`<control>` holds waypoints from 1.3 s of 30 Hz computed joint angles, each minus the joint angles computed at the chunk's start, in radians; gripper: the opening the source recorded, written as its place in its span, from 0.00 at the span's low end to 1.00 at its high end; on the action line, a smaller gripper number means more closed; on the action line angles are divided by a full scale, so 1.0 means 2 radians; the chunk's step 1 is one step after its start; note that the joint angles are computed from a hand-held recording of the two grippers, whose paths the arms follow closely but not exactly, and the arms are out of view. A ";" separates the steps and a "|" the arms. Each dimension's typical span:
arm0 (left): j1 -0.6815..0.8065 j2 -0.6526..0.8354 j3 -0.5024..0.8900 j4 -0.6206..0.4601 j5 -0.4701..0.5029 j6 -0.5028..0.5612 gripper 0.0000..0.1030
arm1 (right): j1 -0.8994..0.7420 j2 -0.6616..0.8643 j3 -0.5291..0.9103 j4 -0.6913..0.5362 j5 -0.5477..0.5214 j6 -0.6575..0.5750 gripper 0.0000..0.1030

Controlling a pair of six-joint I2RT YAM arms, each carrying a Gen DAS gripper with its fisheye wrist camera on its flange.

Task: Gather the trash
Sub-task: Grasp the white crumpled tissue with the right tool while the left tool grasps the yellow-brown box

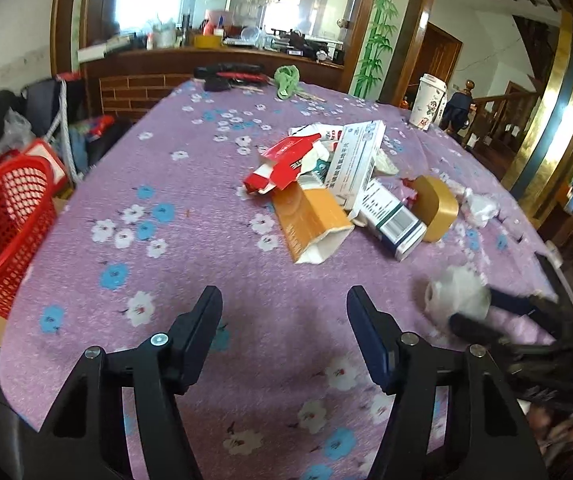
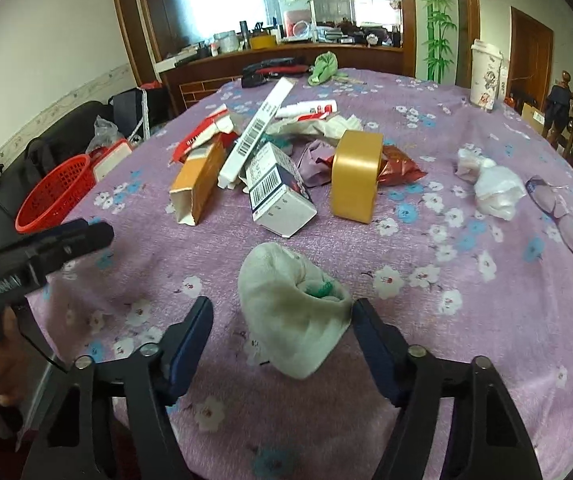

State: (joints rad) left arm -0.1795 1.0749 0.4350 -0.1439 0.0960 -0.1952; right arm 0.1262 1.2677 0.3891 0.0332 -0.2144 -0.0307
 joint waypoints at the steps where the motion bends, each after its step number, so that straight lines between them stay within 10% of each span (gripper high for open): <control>1: 0.002 0.007 0.009 -0.004 0.010 -0.002 0.62 | 0.003 0.009 0.003 0.004 0.009 -0.001 0.49; 17: -0.081 0.207 0.153 0.007 -0.085 -0.046 0.64 | -0.081 -0.020 -0.019 0.001 -0.064 -0.025 0.35; 25: -0.050 0.268 0.182 0.019 -0.076 -0.034 0.31 | -0.091 -0.022 -0.023 0.006 -0.082 -0.028 0.35; 39: -0.064 0.122 0.073 0.032 -0.035 -0.014 0.20 | -0.089 -0.072 -0.025 -0.022 -0.080 -0.019 0.35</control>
